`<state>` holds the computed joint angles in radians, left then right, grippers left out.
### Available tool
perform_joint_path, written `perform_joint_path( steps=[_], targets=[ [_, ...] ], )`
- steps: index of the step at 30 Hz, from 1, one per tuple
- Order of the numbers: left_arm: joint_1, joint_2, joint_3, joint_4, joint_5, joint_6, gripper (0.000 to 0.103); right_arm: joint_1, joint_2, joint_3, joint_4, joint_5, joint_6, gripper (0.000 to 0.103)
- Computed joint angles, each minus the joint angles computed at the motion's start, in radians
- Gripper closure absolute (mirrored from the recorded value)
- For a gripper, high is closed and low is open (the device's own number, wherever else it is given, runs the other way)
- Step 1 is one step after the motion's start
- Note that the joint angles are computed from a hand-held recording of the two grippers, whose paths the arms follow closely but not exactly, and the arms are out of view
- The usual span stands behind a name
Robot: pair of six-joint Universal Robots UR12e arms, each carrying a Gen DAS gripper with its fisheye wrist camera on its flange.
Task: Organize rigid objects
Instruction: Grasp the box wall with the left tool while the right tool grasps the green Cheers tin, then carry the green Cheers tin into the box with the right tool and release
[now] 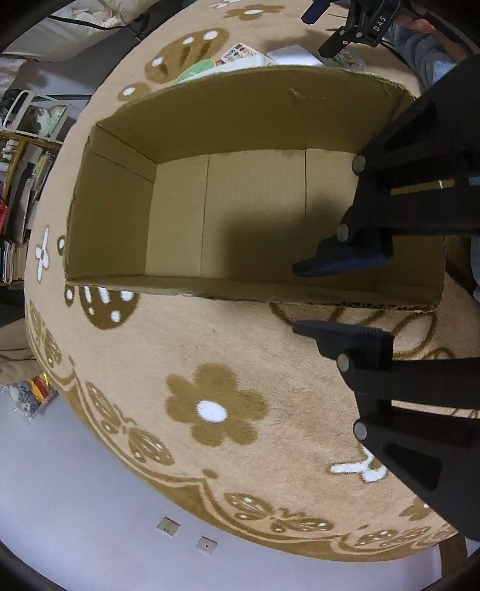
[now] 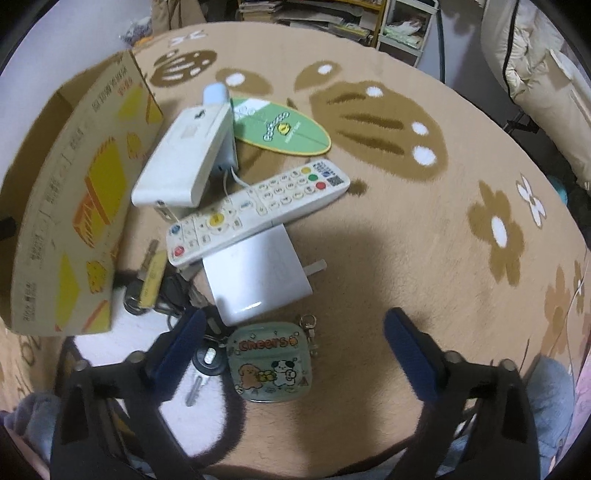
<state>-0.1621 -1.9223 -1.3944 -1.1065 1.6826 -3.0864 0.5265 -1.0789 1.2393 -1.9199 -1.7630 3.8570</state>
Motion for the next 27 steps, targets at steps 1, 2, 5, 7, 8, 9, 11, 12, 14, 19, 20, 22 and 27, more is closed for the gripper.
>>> perform_joint_path(
  steps=[1,2,5,7,8,9,11,12,14,19,20,22,27],
  targets=[
    [0.000,0.000,0.000,-0.001,0.004,0.000,0.083,-0.002,0.002,-0.002,0.008,0.012,-0.004,0.006],
    [0.000,-0.001,0.000,-0.005,0.005,-0.001,0.083,-0.003,0.003,-0.002,0.010,0.020,-0.005,0.007],
    [0.001,-0.001,0.001,-0.011,0.005,-0.008,0.084,-0.004,0.011,-0.011,0.035,0.037,-0.021,0.007],
    [0.001,-0.002,0.003,-0.013,0.008,-0.009,0.087,-0.002,0.018,-0.022,0.057,0.042,-0.039,0.008],
    [0.001,-0.003,0.004,-0.016,0.007,-0.009,0.091,-0.001,0.022,-0.027,0.067,0.042,-0.048,0.008],
    [0.000,-0.004,0.006,-0.021,0.007,-0.010,0.092,0.001,0.024,-0.030,0.074,0.043,-0.057,0.008],
    [-0.001,-0.006,0.007,-0.025,0.013,-0.012,0.092,0.003,0.031,-0.040,0.093,0.044,-0.071,0.015],
    [-0.002,-0.006,0.007,-0.025,0.016,-0.013,0.092,0.005,0.031,-0.040,0.099,0.049,-0.074,0.020],
    [-0.001,-0.007,0.008,-0.026,0.013,-0.020,0.092,0.000,0.030,-0.036,0.097,0.078,-0.082,0.026],
    [-0.001,-0.008,0.010,-0.034,0.014,-0.034,0.092,-0.006,0.033,-0.033,0.111,0.105,-0.091,0.036],
    [-0.002,-0.010,0.012,-0.035,0.020,-0.038,0.092,-0.007,0.035,-0.036,0.120,0.110,-0.095,0.036],
    [-0.002,-0.011,0.013,-0.035,0.019,-0.041,0.092,-0.006,0.039,-0.040,0.130,0.112,-0.097,0.036],
    [-0.002,-0.011,0.012,-0.034,0.017,-0.037,0.093,-0.006,0.026,-0.012,0.120,0.112,-0.098,0.040]
  ],
)
